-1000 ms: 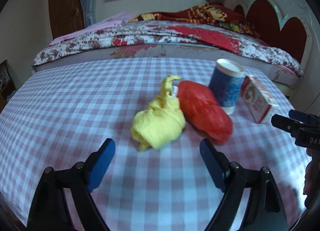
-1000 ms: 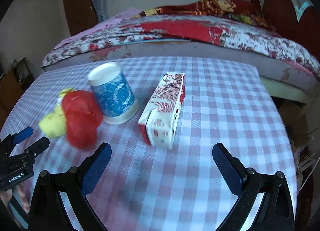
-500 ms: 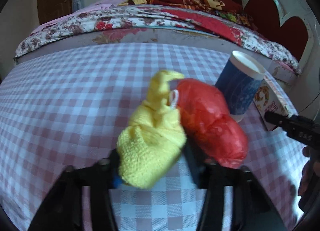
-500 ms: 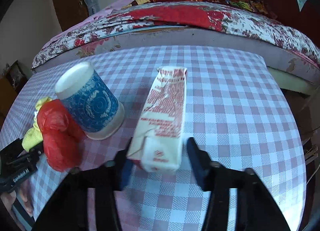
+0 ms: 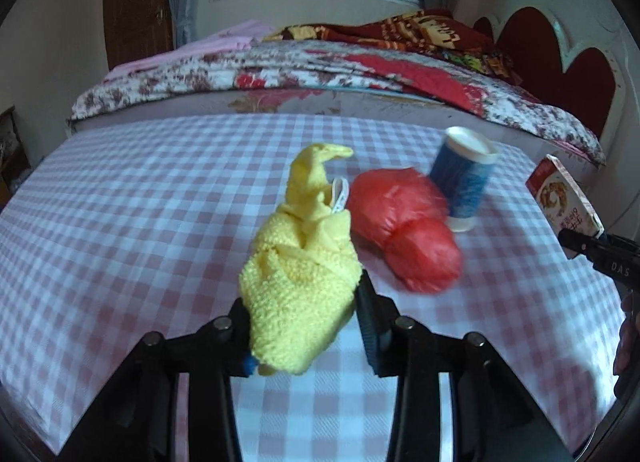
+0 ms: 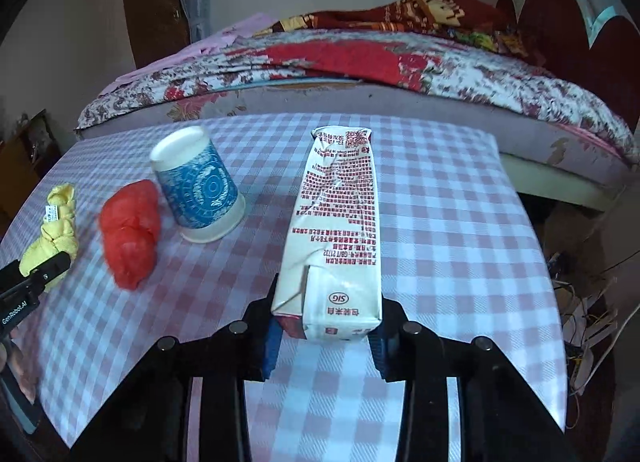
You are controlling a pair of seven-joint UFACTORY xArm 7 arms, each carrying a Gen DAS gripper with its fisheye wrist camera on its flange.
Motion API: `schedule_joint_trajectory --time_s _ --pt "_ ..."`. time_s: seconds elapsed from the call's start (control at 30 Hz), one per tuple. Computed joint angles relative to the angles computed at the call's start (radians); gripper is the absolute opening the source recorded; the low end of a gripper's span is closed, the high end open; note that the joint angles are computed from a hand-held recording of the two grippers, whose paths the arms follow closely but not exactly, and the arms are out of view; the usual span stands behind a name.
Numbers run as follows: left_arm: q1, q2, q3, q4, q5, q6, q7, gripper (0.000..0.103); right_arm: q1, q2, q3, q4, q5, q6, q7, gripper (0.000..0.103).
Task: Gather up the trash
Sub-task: 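Carry the yellow cloth and milk carton toward the black bin with both tools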
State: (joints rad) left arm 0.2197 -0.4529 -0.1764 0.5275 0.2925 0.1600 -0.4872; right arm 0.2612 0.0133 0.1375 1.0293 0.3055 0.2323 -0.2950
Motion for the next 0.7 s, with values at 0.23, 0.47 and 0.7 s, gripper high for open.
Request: schedule_joint_trajectory --time_s 0.23,0.47,0.7 --pt "-0.073 -0.131 -0.027 -0.044 -0.031 0.032 -0.007 0.04 0.043 -0.169 -0.057 -0.164 0.128 -0.038 -0.143 0.038" --pt "-0.139 -0.239 -0.091 -0.086 -0.06 0.062 -0.055 0.04 0.096 -0.352 -0.159 -0.322 0.16 -0.04 -0.209 0.038" --pt "-0.212 -0.291 -0.144 -0.1 -0.07 0.091 -0.104 0.04 0.097 -0.527 -0.227 -0.447 0.102 -0.029 -0.2 0.038"
